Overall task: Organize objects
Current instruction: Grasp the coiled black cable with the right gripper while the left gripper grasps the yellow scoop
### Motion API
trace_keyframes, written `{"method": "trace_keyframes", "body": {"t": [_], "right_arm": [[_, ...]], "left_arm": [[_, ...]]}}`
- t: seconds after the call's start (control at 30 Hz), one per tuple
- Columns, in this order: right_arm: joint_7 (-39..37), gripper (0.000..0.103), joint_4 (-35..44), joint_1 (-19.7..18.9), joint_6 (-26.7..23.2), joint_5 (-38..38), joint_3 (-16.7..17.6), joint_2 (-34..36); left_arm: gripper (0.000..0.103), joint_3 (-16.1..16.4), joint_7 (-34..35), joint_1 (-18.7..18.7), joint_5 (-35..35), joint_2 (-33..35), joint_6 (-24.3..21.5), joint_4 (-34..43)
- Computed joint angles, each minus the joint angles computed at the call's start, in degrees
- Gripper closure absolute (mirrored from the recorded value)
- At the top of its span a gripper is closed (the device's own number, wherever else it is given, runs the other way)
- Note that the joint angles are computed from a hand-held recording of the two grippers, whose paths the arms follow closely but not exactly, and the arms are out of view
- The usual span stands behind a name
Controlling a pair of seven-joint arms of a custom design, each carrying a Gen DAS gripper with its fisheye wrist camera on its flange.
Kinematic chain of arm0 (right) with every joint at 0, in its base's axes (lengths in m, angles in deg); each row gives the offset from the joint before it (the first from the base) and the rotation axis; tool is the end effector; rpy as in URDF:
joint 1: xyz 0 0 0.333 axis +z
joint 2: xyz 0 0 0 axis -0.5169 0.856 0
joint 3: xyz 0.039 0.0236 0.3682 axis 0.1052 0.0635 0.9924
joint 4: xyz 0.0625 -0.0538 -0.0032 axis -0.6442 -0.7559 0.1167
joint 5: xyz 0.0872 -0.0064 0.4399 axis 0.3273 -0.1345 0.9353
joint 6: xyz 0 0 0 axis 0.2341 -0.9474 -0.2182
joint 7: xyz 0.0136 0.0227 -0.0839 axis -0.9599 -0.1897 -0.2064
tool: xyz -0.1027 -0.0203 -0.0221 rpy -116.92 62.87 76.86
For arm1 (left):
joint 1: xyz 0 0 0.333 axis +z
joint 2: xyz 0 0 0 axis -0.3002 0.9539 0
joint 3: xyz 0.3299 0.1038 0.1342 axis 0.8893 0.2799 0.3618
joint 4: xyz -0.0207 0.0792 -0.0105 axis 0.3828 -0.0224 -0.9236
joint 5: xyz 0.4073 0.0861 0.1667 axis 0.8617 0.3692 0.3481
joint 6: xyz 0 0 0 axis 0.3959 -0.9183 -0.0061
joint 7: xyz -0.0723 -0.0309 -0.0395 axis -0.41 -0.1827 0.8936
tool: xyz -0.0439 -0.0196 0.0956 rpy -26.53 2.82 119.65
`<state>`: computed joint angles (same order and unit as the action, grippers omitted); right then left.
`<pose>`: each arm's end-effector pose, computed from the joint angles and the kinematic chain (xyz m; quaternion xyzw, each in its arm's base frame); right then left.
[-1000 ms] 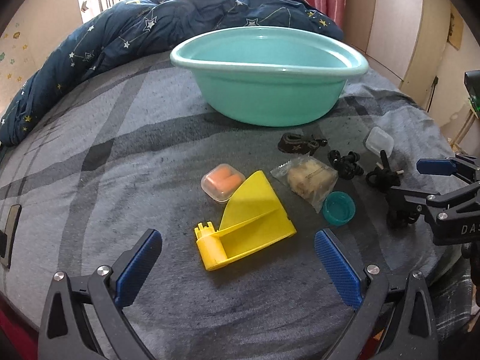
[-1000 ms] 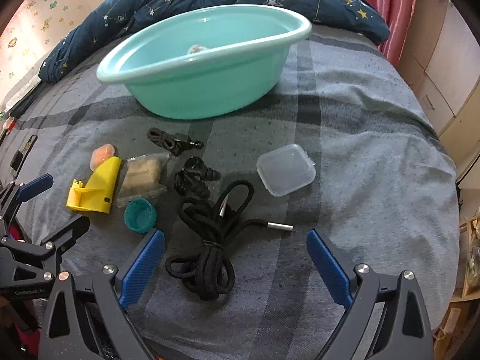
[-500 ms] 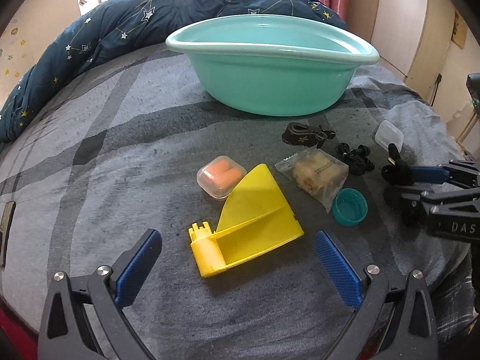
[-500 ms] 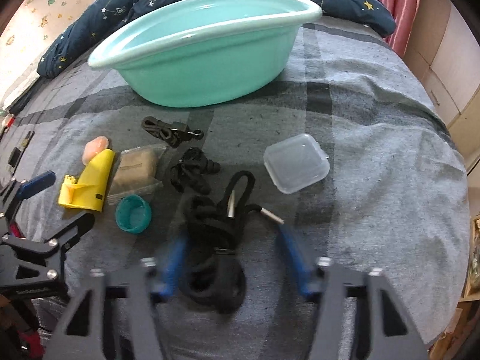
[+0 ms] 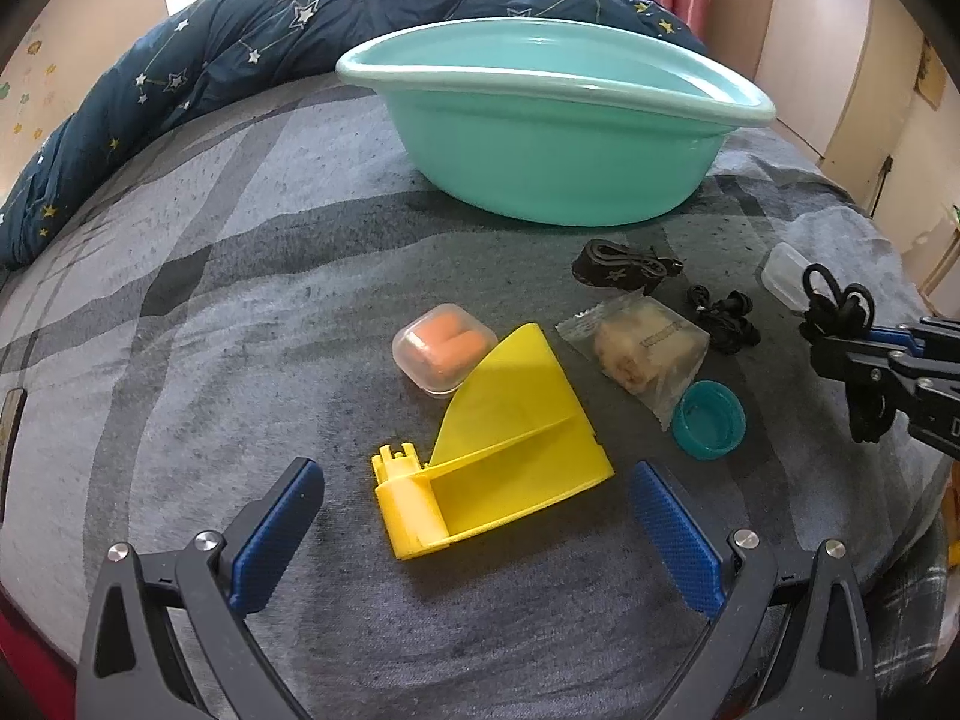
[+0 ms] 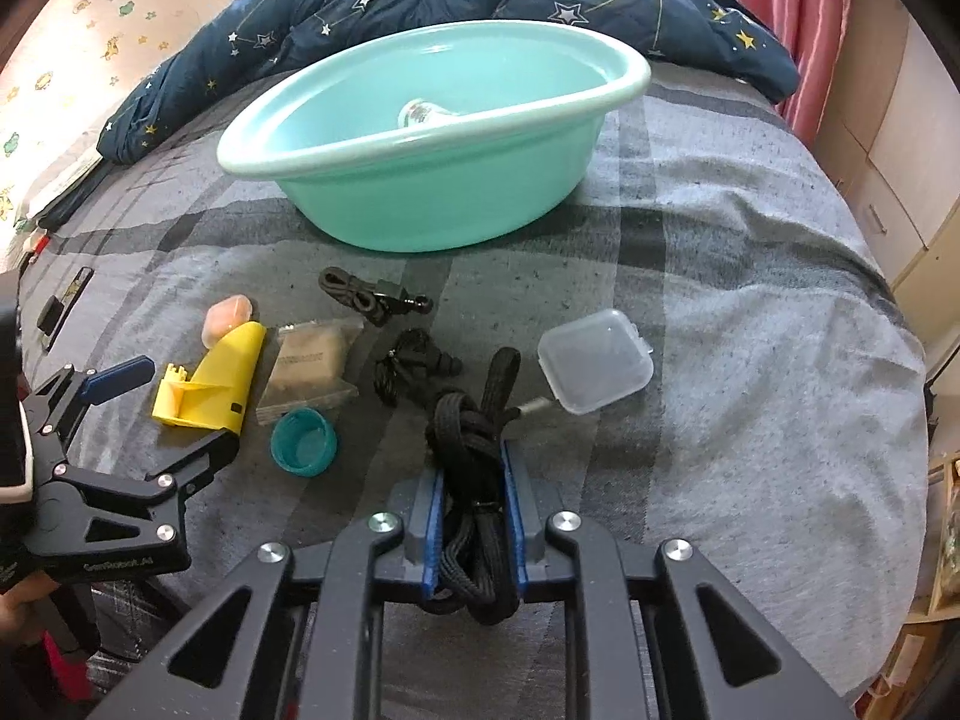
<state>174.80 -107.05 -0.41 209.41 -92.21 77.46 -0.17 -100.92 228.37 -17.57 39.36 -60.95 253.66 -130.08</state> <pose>0.4967 0.3791 0.3832 -0.6276 0.7422 -0.1612 0.1712 0.5590 -0.1431 0.3212 -0.4437 0.8562 -0.2365 0.1190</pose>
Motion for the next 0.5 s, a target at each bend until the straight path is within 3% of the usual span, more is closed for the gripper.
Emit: {"method": "trace_keyframes", "body": {"t": [0.37,0.5], "right_arm": [[-0.4,0.086,-0.3,-0.2,0.5,-0.2,-0.1,-0.2],[-0.1,0.086,-0.4,-0.2,0.3,-0.6,-0.1,-0.3]], "left_arm": [[0.0,1.3,-13.3,-1.1,10.1,1.8,0.7,0.9],[0.0,0.1,-16.1,0.3,12.4,2.2,0.9,1.0]]}}
